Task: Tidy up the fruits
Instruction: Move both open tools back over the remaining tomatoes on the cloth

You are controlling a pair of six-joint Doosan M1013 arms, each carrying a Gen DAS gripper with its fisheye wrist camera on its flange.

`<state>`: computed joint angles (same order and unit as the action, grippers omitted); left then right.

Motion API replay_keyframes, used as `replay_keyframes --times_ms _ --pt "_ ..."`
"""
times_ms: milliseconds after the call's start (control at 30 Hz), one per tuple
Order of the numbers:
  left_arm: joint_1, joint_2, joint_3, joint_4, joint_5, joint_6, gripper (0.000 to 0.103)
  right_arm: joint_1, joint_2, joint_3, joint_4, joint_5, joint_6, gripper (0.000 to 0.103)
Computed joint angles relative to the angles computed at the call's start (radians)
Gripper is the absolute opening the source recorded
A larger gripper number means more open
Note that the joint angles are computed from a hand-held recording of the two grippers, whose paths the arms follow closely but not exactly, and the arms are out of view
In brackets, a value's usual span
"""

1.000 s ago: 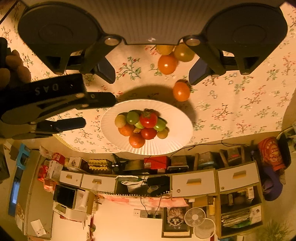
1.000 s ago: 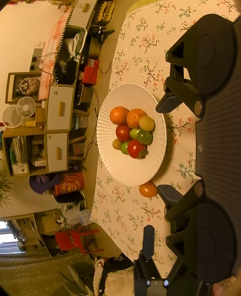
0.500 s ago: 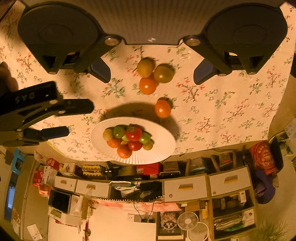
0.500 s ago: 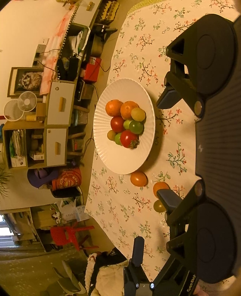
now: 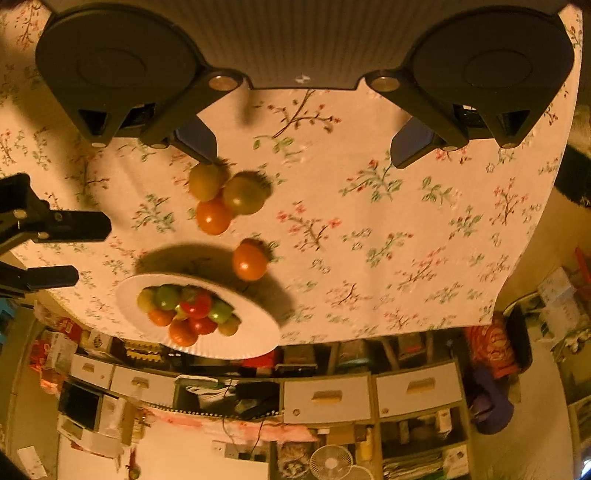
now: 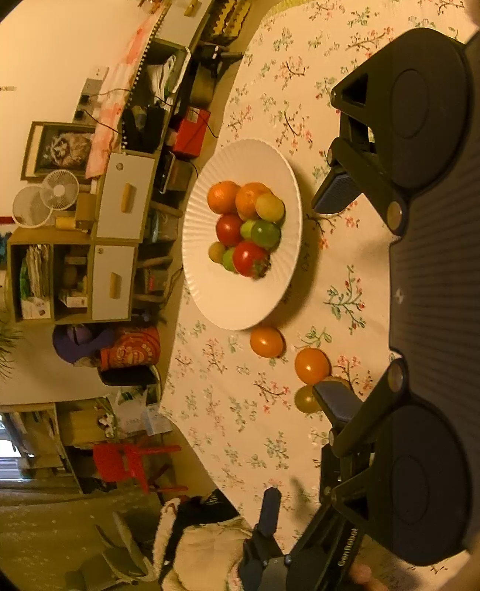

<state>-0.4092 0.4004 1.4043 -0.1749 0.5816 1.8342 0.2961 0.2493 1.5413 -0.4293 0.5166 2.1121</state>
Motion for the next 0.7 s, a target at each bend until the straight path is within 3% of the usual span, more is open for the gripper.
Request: replay_keyframes --times_ms 700 --pt "-0.009 0.027 0.022 -0.057 -0.073 0.105 0.097 -0.005 0.033 -0.003 0.075 0.020 -0.073 0.097"
